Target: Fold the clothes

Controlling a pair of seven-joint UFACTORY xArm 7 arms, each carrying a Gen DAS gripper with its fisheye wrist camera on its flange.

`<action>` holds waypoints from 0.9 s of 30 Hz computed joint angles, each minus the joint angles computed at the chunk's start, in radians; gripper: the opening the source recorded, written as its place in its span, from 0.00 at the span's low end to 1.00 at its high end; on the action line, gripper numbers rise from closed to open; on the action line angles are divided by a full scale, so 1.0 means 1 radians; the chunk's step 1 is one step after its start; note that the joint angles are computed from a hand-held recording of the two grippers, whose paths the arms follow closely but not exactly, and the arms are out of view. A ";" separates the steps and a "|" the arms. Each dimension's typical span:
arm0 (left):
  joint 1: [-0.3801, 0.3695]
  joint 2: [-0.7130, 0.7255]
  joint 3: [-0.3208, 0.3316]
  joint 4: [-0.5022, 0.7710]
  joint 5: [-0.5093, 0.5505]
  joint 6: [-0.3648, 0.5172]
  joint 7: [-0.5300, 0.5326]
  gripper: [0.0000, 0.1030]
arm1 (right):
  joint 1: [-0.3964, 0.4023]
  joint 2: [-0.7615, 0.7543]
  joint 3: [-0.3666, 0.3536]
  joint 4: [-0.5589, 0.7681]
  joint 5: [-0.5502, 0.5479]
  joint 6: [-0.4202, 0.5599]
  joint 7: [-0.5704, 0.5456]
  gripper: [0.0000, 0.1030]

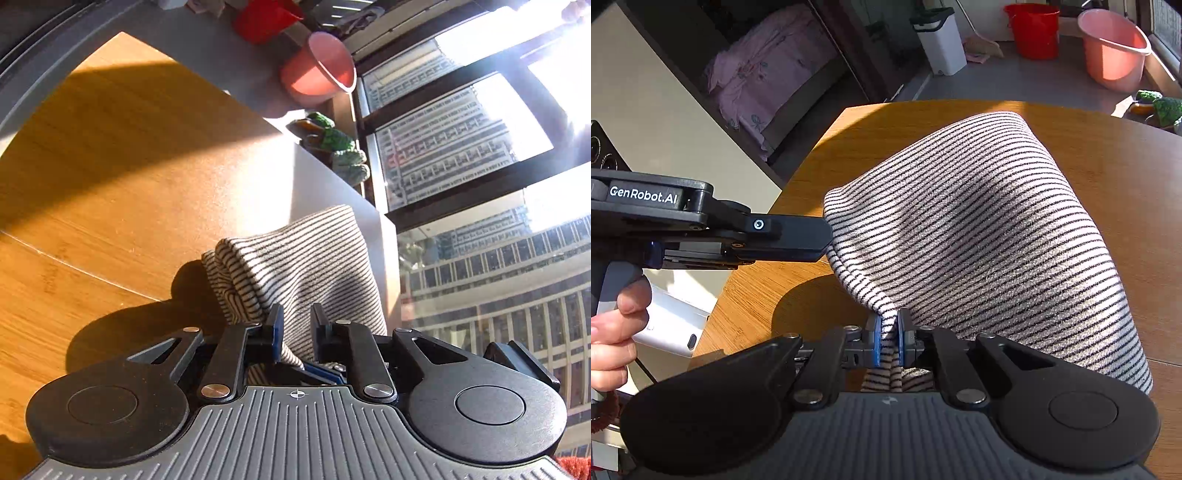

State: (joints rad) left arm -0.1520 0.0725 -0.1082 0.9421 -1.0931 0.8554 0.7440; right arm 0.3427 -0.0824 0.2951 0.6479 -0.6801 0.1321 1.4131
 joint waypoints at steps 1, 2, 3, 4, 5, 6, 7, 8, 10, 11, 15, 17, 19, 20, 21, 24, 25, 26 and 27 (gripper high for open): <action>-0.013 0.029 -0.008 0.025 0.040 -0.027 -0.016 0.15 | 0.006 -0.004 0.008 0.011 -0.016 0.034 -0.022 0.07; -0.017 0.038 -0.012 0.012 0.064 -0.050 -0.008 0.13 | 0.015 -0.008 0.014 0.022 -0.030 0.068 -0.045 0.08; -0.018 0.044 -0.016 -0.003 0.063 -0.067 0.006 0.12 | 0.024 -0.011 0.020 0.034 -0.044 0.102 -0.069 0.10; -0.006 0.048 -0.011 0.011 0.069 -0.044 0.005 0.11 | 0.035 -0.013 0.024 0.045 -0.058 0.136 -0.095 0.17; 0.005 0.052 -0.006 0.024 0.074 -0.024 0.003 0.10 | 0.044 -0.036 0.025 0.040 -0.068 0.154 -0.111 0.28; -0.001 0.042 -0.016 0.022 0.072 -0.028 -0.013 0.10 | 0.050 -0.060 0.029 0.033 -0.076 0.170 -0.128 0.35; 0.001 0.044 -0.015 0.024 0.077 -0.028 -0.010 0.10 | 0.054 -0.085 0.035 0.026 -0.081 0.186 -0.147 0.51; 0.003 0.048 -0.014 0.028 0.083 -0.028 -0.006 0.08 | 0.056 -0.110 0.043 0.019 -0.085 0.202 -0.168 0.62; 0.010 0.095 -0.015 0.058 0.086 -0.036 0.025 0.06 | 0.040 -0.173 0.082 -0.002 -0.120 0.275 -0.136 0.72; 0.020 0.088 -0.014 0.050 0.089 -0.030 0.035 0.05 | 0.038 -0.203 0.093 -0.017 -0.113 0.325 -0.138 0.75; 0.044 0.065 -0.007 0.031 0.090 -0.003 0.052 0.03 | 0.014 -0.132 0.114 -0.009 -0.130 0.397 -0.067 0.75; 0.038 0.065 -0.012 0.029 0.085 -0.019 0.043 0.03 | 0.021 -0.086 0.109 0.004 -0.167 0.410 -0.009 0.78; 0.029 0.053 -0.016 0.022 0.087 -0.048 0.031 0.03 | 0.038 -0.049 0.109 0.031 -0.226 0.447 0.069 0.79; 0.025 0.044 -0.017 0.018 0.090 -0.060 0.025 0.03 | 0.052 -0.039 0.105 0.042 -0.234 0.464 0.088 0.79; 0.023 0.023 -0.017 0.005 0.084 -0.072 0.024 0.03 | 0.067 -0.038 0.098 0.043 -0.233 0.470 0.104 0.79; 0.007 -0.047 -0.009 -0.037 0.099 -0.109 -0.018 0.04 | 0.106 -0.045 0.072 0.038 -0.213 0.471 0.150 0.79; 0.001 -0.060 -0.005 -0.049 0.120 -0.110 -0.049 0.04 | 0.115 -0.049 0.066 0.036 -0.203 0.468 0.165 0.79; -0.005 -0.073 -0.001 -0.061 0.140 -0.109 -0.077 0.04 | 0.123 -0.050 0.063 0.036 -0.194 0.468 0.168 0.79; -0.009 -0.077 0.005 -0.065 0.145 -0.088 -0.081 0.04 | 0.130 -0.052 0.061 0.037 -0.184 0.467 0.170 0.79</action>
